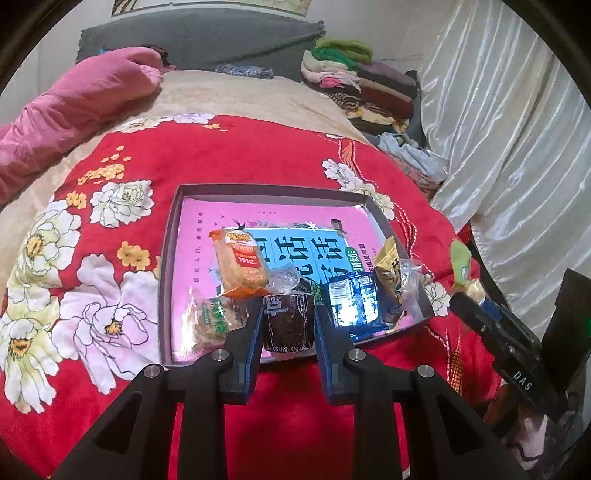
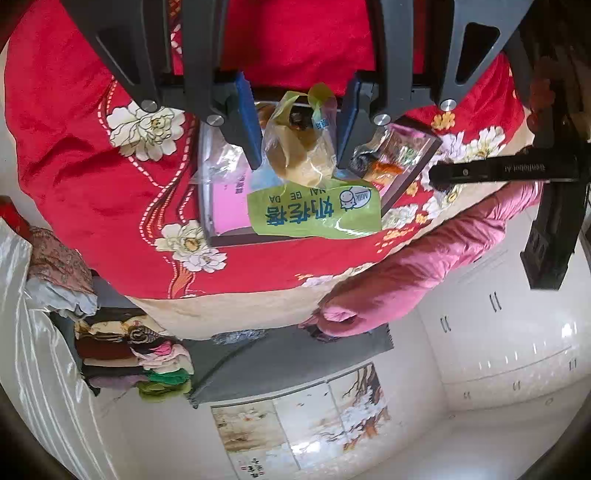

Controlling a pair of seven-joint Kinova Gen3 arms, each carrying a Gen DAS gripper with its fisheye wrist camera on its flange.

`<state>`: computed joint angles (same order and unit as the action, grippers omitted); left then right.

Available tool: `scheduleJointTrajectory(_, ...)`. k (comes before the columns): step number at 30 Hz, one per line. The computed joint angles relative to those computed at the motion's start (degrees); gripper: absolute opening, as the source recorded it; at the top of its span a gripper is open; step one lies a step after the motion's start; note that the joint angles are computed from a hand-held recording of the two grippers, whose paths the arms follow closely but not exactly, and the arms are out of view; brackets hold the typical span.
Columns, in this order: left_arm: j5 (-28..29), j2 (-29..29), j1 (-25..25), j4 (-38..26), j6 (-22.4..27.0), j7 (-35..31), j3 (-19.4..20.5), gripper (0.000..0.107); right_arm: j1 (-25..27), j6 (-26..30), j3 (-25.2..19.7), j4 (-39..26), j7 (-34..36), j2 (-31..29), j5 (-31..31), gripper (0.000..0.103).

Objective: Organize snacks
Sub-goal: 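Lift the green packet and dark sweet and carry both over the tray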

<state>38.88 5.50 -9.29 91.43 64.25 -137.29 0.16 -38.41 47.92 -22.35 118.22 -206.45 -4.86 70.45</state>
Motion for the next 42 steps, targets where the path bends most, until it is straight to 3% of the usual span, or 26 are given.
scheduleJointTrajectory(31, -5.04, 4.05, 2.19, -0.63, -4.03, 4.6, 2.44, 0.027, 1.48, -0.33, 2.67, -1.54, 2.62, 2.19, -2.67, 0.039)
scheduleJointTrajectory(42, -6.08, 5.06, 2.37, -0.44, -4.76, 5.34, 2.95, 0.027, 2.52, -2.97, 4.17, -2.11, 4.68, 3.47, -5.05, 0.039)
